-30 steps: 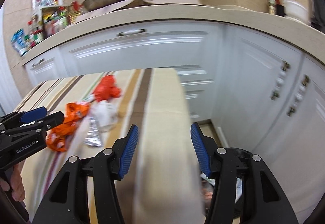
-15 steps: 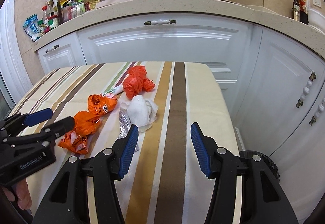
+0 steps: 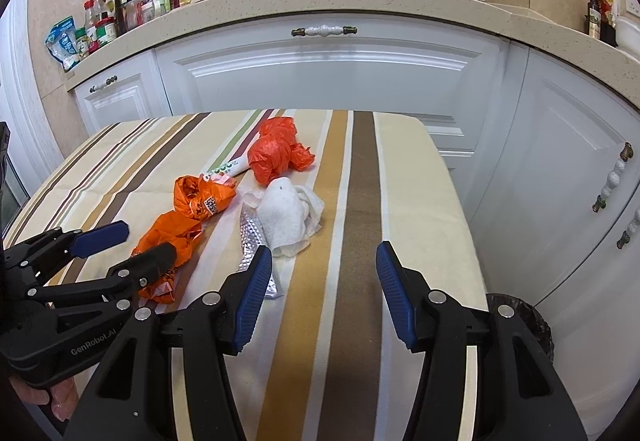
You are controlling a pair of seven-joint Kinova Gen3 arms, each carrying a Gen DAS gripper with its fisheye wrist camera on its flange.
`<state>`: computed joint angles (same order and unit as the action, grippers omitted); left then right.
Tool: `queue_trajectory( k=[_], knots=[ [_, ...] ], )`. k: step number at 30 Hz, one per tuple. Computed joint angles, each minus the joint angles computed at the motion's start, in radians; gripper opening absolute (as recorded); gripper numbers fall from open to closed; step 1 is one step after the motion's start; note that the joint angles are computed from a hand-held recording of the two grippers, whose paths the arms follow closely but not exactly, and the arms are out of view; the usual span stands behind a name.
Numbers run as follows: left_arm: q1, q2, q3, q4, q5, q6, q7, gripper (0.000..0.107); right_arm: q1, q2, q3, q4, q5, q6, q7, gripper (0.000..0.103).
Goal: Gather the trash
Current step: 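Grasp the orange plastic bag with the left tool, then grasp the silver foil blister pack with the right tool while the left tool holds the orange bag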
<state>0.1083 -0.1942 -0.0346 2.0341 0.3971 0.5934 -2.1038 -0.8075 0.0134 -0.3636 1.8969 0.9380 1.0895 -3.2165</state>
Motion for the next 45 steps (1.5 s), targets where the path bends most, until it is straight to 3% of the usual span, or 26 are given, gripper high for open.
queue_trajectory(
  k=[3, 8, 15, 23, 28, 33, 45],
  knots=[
    [0.014, -0.005, -0.013, 0.007, 0.019, -0.006, -0.046, 0.036, -0.001, 0.01, 0.003, -0.009, -0.001, -0.007, 0.011, 0.054],
    [0.015, -0.018, -0.033, 0.015, 0.035, -0.008, -0.081, 0.029, -0.004, 0.03, 0.015, -0.024, -0.004, -0.031, 0.033, 0.054],
    [-0.025, -0.043, -0.074, 0.01, 0.035, 0.019, -0.099, 0.028, -0.01, 0.066, 0.04, -0.054, -0.034, -0.069, 0.091, 0.054],
    [-0.104, -0.03, -0.093, -0.019, -0.016, 0.021, -0.048, 0.028, 0.004, 0.114, 0.085, -0.117, -0.154, -0.095, 0.225, 0.053],
    [-0.117, -0.022, -0.105, -0.023, -0.005, 0.027, -0.058, 0.028, -0.006, 0.127, 0.1, -0.135, -0.193, -0.11, 0.281, 0.033],
    [-0.12, -0.031, -0.102, -0.013, 0.004, 0.037, -0.072, 0.028, -0.032, 0.127, 0.102, -0.134, -0.182, -0.105, 0.284, 0.033],
    [-0.098, -0.092, -0.102, 0.013, -0.012, 0.051, -0.057, 0.028, -0.132, 0.102, 0.048, -0.131, -0.069, 0.084, 0.202, 0.032]
  ],
)
